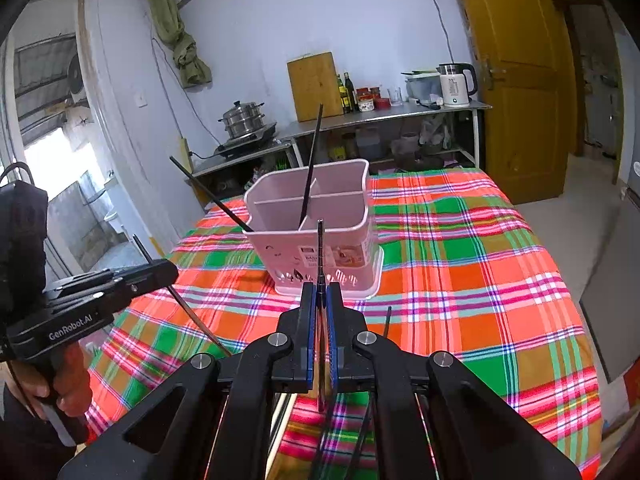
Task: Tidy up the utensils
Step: 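Raise the left tool's chopstick over the basket while the right tool carries its chopstick there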
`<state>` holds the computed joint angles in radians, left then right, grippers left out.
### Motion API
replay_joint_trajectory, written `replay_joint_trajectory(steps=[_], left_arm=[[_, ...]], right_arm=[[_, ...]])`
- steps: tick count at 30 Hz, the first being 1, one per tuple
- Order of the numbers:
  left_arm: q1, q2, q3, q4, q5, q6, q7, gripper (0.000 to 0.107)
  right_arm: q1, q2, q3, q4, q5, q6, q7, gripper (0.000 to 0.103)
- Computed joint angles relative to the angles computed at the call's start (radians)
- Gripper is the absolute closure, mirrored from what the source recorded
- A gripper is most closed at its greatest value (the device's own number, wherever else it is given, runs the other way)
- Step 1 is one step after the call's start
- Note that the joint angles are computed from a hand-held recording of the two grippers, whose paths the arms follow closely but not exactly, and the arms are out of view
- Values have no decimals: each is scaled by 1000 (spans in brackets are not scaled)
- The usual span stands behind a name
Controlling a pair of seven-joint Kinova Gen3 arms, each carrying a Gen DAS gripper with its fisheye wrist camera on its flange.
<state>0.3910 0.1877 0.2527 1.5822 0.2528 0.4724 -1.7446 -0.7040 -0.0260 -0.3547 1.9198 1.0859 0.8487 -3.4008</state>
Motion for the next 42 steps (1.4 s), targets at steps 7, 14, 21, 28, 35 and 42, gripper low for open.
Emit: replay_joint_trajectory(steps=[7, 14, 21, 28, 35, 42], left_arm=[[-39, 22, 13, -60, 62, 43, -45, 103], [-76, 37, 14, -154, 129, 65, -87, 103], [-83, 75, -1, -258, 143, 55, -56, 103], [-60, 132, -21, -353, 81, 33, 28, 103], [-55, 198, -18, -404, 34, 16, 55, 103], [-63, 272, -15, -470, 23, 74, 63, 103]], right_arm=[[16, 3, 17, -18, 46, -30, -1, 98], [36, 16, 36, -66, 120, -51, -8, 98], [52, 36, 61, -117, 219, -68, -68, 98], [58, 77, 95, -173, 290, -84, -104, 98], [54, 135, 134, -208, 332, -101, -125, 98], [61, 176, 172, -196, 318, -174, -148, 98]])
